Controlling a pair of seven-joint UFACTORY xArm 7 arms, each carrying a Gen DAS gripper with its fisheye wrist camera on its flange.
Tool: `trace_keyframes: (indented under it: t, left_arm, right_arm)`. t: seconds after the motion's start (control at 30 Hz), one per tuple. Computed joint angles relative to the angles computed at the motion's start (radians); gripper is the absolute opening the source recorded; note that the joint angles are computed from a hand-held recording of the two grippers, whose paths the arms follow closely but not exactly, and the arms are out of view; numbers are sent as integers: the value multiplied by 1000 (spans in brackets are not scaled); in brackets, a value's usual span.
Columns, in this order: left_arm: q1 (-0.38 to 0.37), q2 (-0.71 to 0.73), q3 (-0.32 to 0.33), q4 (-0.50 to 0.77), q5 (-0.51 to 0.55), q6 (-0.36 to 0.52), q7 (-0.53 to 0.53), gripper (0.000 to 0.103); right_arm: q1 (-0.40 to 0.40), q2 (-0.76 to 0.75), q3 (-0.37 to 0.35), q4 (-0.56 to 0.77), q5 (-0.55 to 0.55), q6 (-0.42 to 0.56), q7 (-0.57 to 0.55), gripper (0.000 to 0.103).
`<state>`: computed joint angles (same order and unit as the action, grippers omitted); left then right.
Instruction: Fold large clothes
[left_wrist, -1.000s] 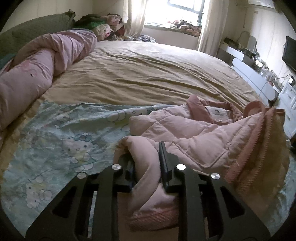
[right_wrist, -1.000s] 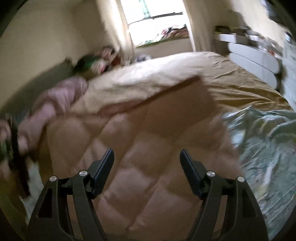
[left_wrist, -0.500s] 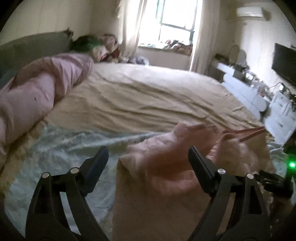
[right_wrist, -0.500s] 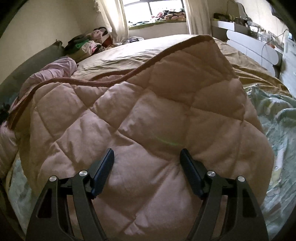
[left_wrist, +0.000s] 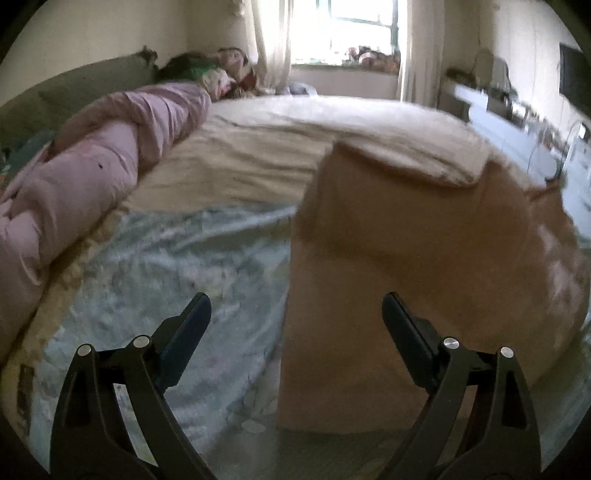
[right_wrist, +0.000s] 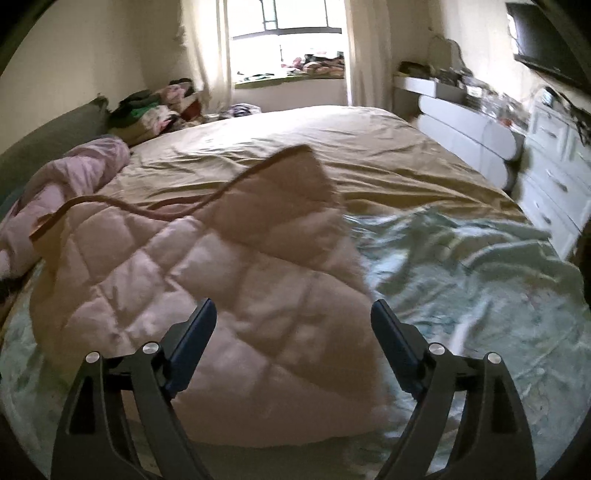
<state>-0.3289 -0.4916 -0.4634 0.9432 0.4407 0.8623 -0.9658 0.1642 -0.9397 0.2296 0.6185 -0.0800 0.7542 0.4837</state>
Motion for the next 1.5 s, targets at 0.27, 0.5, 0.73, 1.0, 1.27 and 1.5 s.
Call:
trace_keyframes:
  t: [0.27,0.5,0.73,1.0,1.27,1.5]
  left_arm:
    - [-37,25,41,-85,-73,-93,-10,87]
    - [-26,86,23,-31,-49,-113,-39,87]
    - [-46,140,17,22,18,-78,-49,87]
    - [-64,169,36,41,62,-64,-24,87]
    - [-91,179,49,62,64,-23,0,17]
    - [-70,83,61,49,63,-71,7,8]
  right_arm:
    - [-20,77,-21,-14,-1,-10,-6,85]
    - [-60,178,12,37,-57,-64,26,84]
    - [-76,262,4,71,-89,-93,62,84]
    - [-81,300,29,89,-149,-66,103,47]
    - [-59,162,18,0,-169,-116,109,19]
    - [-68,82,1,10,-125,-161,99,16]
